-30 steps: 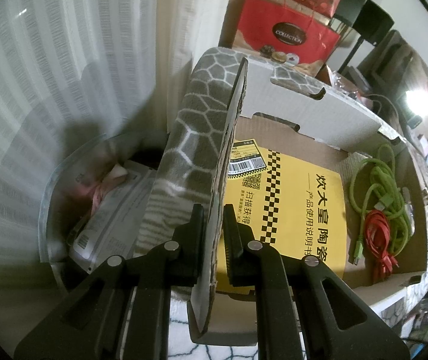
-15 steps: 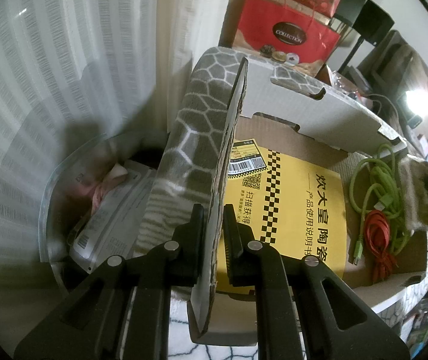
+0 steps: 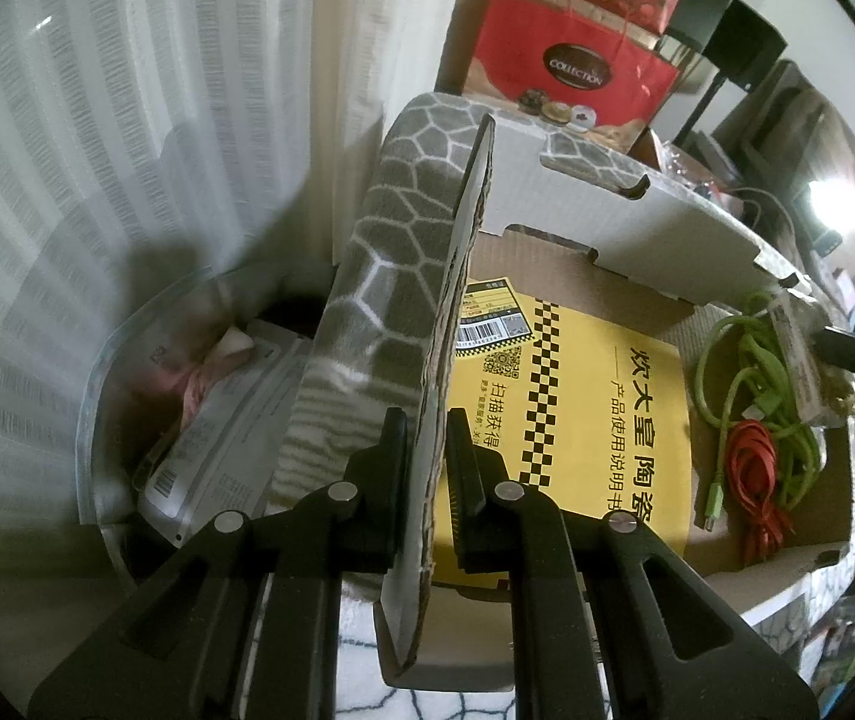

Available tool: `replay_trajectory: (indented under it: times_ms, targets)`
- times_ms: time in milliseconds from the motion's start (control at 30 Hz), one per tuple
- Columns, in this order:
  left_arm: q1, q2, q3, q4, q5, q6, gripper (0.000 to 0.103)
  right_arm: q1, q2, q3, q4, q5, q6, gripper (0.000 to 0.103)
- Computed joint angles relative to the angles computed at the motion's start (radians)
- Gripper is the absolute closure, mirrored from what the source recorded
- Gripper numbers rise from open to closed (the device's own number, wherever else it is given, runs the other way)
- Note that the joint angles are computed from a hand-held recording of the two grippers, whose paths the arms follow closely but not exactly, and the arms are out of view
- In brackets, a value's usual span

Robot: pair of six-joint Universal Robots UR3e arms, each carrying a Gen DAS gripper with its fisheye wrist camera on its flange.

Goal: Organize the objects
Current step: 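Carry the gold packet into the box and release it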

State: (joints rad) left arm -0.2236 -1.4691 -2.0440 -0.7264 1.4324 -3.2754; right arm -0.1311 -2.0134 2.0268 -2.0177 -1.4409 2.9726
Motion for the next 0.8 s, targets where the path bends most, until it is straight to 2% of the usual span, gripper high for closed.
replay_trajectory:
  times_ms: [33, 67, 100, 167, 233, 367, 533, 600, 800]
  targets:
    - [0.0, 0.0, -0.001, 0.001, -0.001, -0.002, 0.091, -0.005, -0.009, -0.009, 0.021, 0.001, 0.002, 0.082]
    - [0.0, 0.001, -0.003, 0.003, -0.002, -0.003, 0.091, -0.011, -0.024, -0.016, 0.033, -0.001, 0.01, 0.078]
    - [0.001, 0.002, -0.005, 0.004, -0.003, -0.002, 0.091, -0.008, -0.035, -0.018, 0.026, -0.01, 0.023, 0.069]
    - [0.002, 0.002, -0.006, 0.005, -0.004, -0.002, 0.091, -0.017, -0.07, -0.02, 0.019, -0.013, 0.034, 0.057]
    - [0.001, 0.002, -0.006, 0.004, -0.004, -0.003, 0.091, -0.051, -0.111, -0.019, 0.026, 0.029, 0.03, 0.057]
    - [0.0, 0.002, -0.005, 0.002, -0.002, -0.003, 0.091, -0.1, -0.118, -0.014, 0.065, 0.137, -0.009, 0.078]
    - [-0.001, 0.003, -0.003, -0.001, -0.002, -0.007, 0.091, 0.023, 0.008, 0.045, -0.073, 0.015, 0.069, 0.082]
    - [-0.001, 0.001, -0.002, 0.0, 0.002, -0.007, 0.091, 0.046, 0.012, 0.087, -0.136, -0.015, 0.081, 0.082]
    - [-0.008, 0.007, -0.006, 0.001, 0.009, -0.015, 0.091, 0.067, 0.03, 0.112, -0.206, -0.045, 0.078, 0.084]
